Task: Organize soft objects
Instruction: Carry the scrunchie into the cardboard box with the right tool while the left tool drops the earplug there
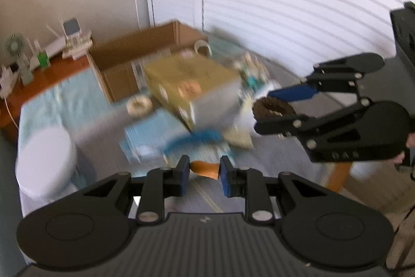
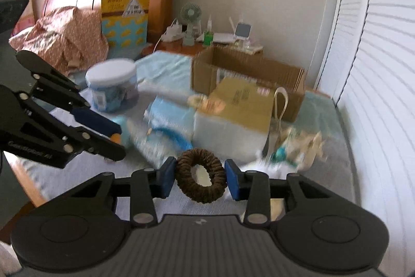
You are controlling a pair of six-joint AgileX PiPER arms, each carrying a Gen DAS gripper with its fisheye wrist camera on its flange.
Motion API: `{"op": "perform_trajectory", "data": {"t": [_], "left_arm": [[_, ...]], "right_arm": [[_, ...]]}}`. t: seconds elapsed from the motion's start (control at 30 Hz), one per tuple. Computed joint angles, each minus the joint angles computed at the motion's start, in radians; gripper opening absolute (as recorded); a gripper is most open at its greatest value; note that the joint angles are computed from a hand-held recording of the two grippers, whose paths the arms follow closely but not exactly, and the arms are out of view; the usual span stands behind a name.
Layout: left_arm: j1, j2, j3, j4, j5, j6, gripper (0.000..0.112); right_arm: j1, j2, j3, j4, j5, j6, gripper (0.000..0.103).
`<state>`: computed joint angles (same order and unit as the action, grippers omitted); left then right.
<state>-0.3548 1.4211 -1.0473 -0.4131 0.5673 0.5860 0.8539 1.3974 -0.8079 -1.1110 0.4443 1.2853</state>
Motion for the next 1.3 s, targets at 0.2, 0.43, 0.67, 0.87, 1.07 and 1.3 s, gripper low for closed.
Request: {"op": "perform_trajectory", "data": {"t": [0.2, 0.43, 0.67, 0.87, 1.07, 1.3], "left_arm": [[0.029, 0.189, -0.286, 0.041, -0.007, -0.035, 0.024], [0.037, 0.544, -0.819, 0.177, 0.113, -0.204, 0.024], [0.041, 0.816, -1.223, 0.278, 0.267, -0.350, 0.057], [0.065, 0.660, -0.944, 0.225, 0.127, -0.303, 0.093], [0.054, 0.386, -0.533, 0.236, -0.028, -0.240, 0.099], [0.009, 0.146, -0.182, 0.291, -0.150, -0.296, 0.099]], "right_arm": [[-0.100, 0.055, -0.112, 0.029, -0.031, -0.096, 0.046], [-0.200, 0.130, -0.211, 0.065, -0.076, -0.180, 0.046], [-0.268, 0.184, -0.271, 0.123, -0.099, -0.240, 0.046], [-0.316, 0.223, -0.333, 0.252, -0.119, -0.373, 0.046], [-0.338, 0.282, -0.446, 0.392, -0.095, -0.553, 0.046], [-0.384, 0.453, -0.744, 0.672, -0.001, -0.873, 0.046]]}}
